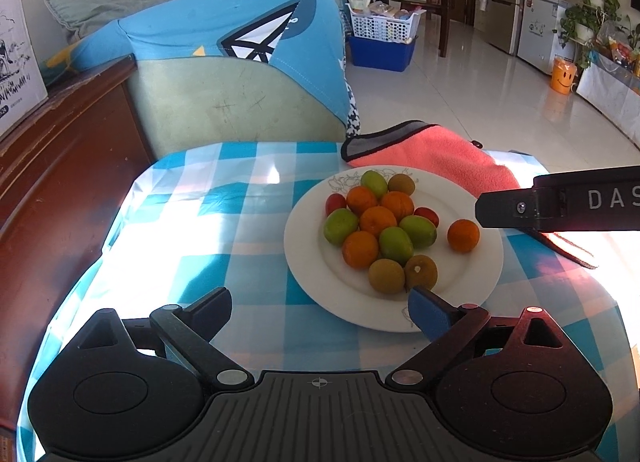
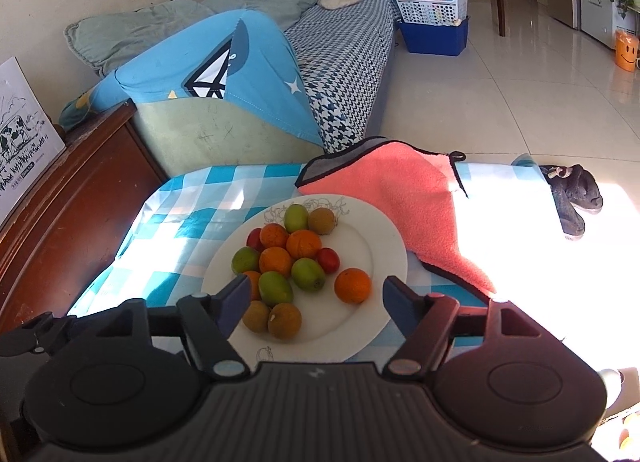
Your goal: Organize fruits
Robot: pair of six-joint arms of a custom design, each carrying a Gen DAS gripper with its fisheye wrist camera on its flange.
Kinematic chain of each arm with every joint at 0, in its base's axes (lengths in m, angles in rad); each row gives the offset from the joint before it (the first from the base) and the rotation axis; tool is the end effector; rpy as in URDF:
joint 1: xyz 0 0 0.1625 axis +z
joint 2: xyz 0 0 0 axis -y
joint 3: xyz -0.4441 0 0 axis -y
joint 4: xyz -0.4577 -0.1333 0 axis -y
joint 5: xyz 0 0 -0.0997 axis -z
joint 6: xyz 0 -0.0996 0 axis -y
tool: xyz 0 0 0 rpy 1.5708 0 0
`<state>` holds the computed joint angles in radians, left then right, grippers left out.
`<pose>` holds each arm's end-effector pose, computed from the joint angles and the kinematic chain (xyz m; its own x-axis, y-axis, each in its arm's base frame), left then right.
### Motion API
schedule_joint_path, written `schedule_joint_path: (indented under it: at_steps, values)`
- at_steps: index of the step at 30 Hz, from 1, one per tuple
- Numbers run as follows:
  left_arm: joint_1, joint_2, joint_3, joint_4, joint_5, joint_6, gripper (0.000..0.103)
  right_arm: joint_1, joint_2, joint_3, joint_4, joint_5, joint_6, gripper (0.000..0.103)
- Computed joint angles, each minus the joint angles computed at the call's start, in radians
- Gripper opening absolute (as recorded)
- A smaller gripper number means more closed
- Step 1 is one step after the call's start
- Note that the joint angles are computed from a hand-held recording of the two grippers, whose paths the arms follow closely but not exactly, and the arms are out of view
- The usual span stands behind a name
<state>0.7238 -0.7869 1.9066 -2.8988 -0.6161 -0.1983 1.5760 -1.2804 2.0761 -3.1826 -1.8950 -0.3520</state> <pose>-0.3244 -0.5731 0.0294 -0.6436 0.1873 -0.7421 0.6184 0.6985 -0.3601 0.1046 -0.5840 0.2690 -0.8897 -0.0230 0.4560 -0.3306 0.7214 -0.6086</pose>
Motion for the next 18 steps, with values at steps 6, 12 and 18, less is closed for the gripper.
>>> schedule_joint_path:
  at_steps: [6, 12, 18]
  values:
    - [-0.013, -0.031, 0.031, 0.043, 0.011, -0.057, 0.096, 0.015, -0.021, 0.033, -0.031, -0.044, -0.024, 0.087]
    - [-0.032, -0.062, 0.057, 0.102, 0.025, -0.119, 0.096, 0.036, -0.038, 0.064, -0.042, -0.108, -0.047, 0.095]
    - [-0.043, -0.089, 0.074, 0.15, 0.045, -0.195, 0.096, 0.042, -0.044, 0.08, -0.041, -0.152, -0.043, 0.098]
